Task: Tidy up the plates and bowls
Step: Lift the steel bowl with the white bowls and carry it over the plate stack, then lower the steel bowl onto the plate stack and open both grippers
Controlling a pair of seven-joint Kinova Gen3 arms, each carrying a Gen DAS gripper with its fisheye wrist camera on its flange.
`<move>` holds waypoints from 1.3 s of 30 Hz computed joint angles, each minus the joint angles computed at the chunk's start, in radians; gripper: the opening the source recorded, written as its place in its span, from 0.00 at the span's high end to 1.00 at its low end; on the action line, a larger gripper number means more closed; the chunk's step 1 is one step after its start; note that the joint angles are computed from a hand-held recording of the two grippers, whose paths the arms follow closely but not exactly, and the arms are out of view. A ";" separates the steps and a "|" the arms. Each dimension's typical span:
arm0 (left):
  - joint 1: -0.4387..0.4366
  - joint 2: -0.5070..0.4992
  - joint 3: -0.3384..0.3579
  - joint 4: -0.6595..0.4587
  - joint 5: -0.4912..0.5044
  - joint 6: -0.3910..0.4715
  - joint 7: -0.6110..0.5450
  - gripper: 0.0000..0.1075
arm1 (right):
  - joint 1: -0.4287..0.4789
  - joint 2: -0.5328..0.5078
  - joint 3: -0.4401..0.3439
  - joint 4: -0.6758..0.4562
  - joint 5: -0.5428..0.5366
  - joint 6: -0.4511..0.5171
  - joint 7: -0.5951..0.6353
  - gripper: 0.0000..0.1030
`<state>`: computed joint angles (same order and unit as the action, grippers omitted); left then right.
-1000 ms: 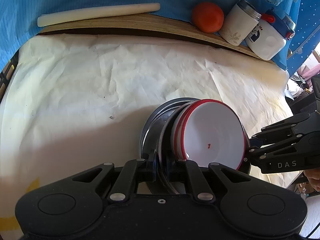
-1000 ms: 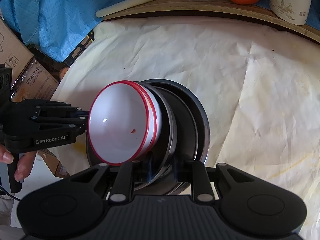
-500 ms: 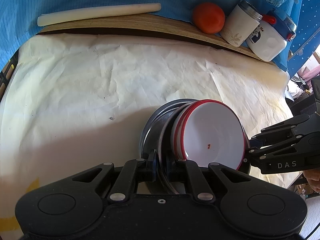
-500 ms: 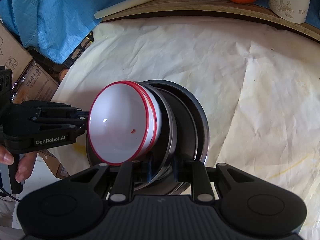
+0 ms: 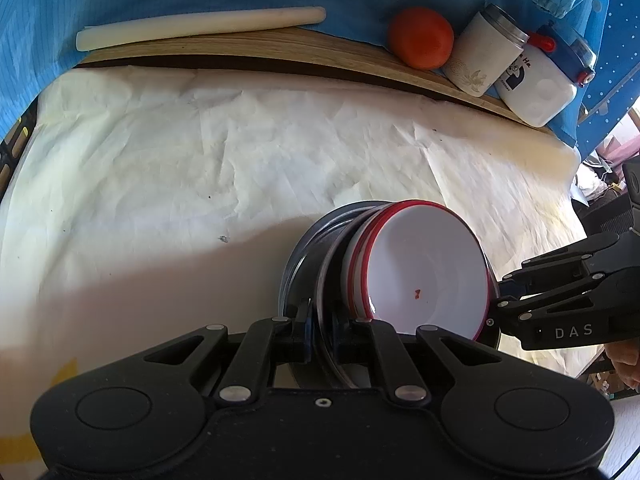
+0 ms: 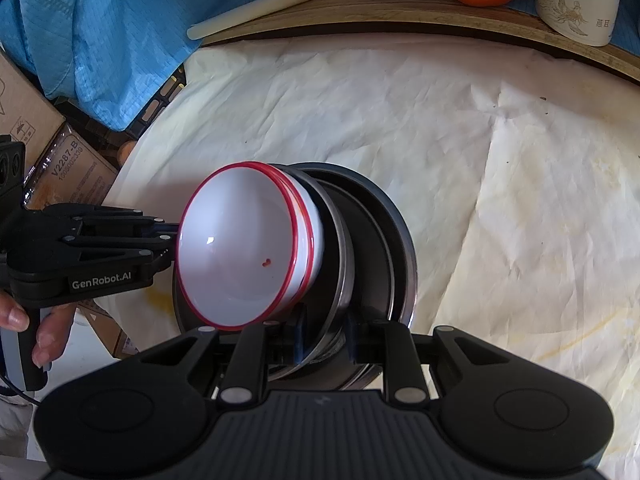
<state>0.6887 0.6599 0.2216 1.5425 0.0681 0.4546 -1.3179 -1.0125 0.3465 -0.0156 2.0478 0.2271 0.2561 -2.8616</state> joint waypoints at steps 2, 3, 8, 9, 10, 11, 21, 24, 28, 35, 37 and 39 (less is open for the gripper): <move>0.000 0.000 0.000 -0.001 0.001 0.000 0.001 0.93 | 0.003 0.000 -0.003 0.000 0.000 -0.001 0.003 0.77; 0.000 0.001 0.000 -0.001 0.001 0.000 0.001 0.93 | 0.005 -0.001 -0.004 0.002 -0.001 -0.002 0.005 0.77; -0.001 0.001 0.000 0.002 0.004 -0.005 0.002 0.93 | -0.024 0.000 0.018 -0.006 0.025 0.015 -0.011 0.76; 0.000 0.001 -0.001 0.002 0.004 -0.005 0.004 0.93 | -0.026 0.001 0.018 -0.009 0.030 0.019 -0.015 0.76; 0.002 0.001 -0.003 0.002 0.002 -0.005 0.005 0.93 | -0.025 0.001 0.016 -0.011 0.034 0.022 -0.017 0.76; 0.001 0.001 -0.003 0.002 0.002 -0.005 0.005 0.93 | -0.024 0.002 0.015 -0.013 0.038 0.025 -0.020 0.76; -0.004 0.000 0.002 0.006 0.005 -0.011 0.006 0.93 | -0.006 0.010 -0.017 -0.042 0.062 0.070 -0.031 0.76; -0.003 0.001 0.001 0.005 0.005 -0.010 0.006 0.93 | 0.002 0.012 -0.027 -0.051 0.063 0.084 -0.029 0.76; 0.010 -0.002 -0.011 0.005 -0.003 -0.010 0.017 0.92 | 0.012 0.015 -0.040 -0.060 0.065 0.103 -0.028 0.75; 0.028 -0.005 -0.026 0.006 -0.018 -0.013 0.043 0.91 | 0.012 0.014 -0.049 -0.065 0.077 0.123 -0.034 0.74; 0.047 -0.009 -0.045 0.010 -0.031 -0.020 0.062 0.89 | 0.014 0.012 -0.052 -0.063 0.080 0.122 -0.038 0.73; 0.067 -0.013 -0.064 0.011 -0.050 -0.023 0.082 0.89 | 0.020 0.008 -0.057 -0.057 0.078 0.115 -0.037 0.69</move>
